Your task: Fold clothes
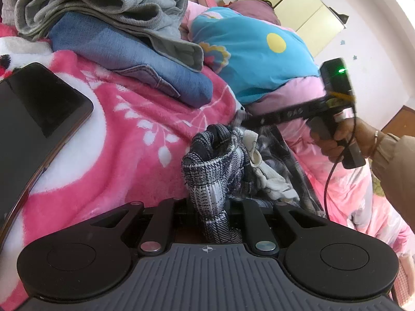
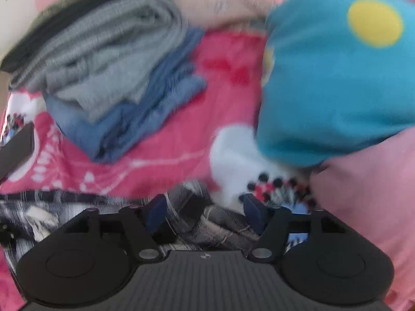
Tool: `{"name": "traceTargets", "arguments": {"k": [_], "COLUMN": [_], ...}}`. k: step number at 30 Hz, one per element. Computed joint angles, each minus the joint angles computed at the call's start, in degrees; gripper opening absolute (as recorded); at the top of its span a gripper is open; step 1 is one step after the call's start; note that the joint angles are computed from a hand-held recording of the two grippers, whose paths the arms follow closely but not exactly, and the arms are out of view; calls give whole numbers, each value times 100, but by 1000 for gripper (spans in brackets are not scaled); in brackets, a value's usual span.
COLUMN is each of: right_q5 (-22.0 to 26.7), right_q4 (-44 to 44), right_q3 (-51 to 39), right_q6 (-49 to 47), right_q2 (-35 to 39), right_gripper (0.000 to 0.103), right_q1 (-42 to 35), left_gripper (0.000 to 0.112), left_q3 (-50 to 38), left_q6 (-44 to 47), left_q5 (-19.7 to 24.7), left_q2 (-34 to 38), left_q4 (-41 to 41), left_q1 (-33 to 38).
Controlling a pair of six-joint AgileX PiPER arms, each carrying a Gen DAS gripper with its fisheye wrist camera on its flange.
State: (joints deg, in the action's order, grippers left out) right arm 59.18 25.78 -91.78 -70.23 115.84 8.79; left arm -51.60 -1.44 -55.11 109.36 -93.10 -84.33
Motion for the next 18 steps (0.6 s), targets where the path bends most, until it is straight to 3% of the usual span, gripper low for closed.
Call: {"name": "traceTargets", "arguments": {"k": [2,5,8,9,10,15,18], "right_q5": [180,204,236,184,37,-328,-410], "right_q4": [-399,-246,242,352,483,2067,2931], "right_q3": [-278,-211,201,378,644,1582,1652], "right_q6": [380,549,-76,-338,-654,-2113,-2608], "right_q2": [289,401,145,23,-194,-1054,-1107], "right_gripper": [76,74,41,25,22,19,18], "right_q1": [99,31,-189,-248,-282,-596,-577], "left_gripper": [12,11,10,10,9,9,9], "left_q3": [-10,-64,-167,-186,-190,-344,-426], "left_q6": [-8,111,359,395,402,599,745], "left_q5": [-12,-53,-162,-208,-248,-636,-714], "left_q2": [20,58,115,131,138,184,205], "left_q4": [11,-29,-147,-177,-190,-369,-575], "left_q1": [10,8,-30,-53,-71,-215,-200]}}
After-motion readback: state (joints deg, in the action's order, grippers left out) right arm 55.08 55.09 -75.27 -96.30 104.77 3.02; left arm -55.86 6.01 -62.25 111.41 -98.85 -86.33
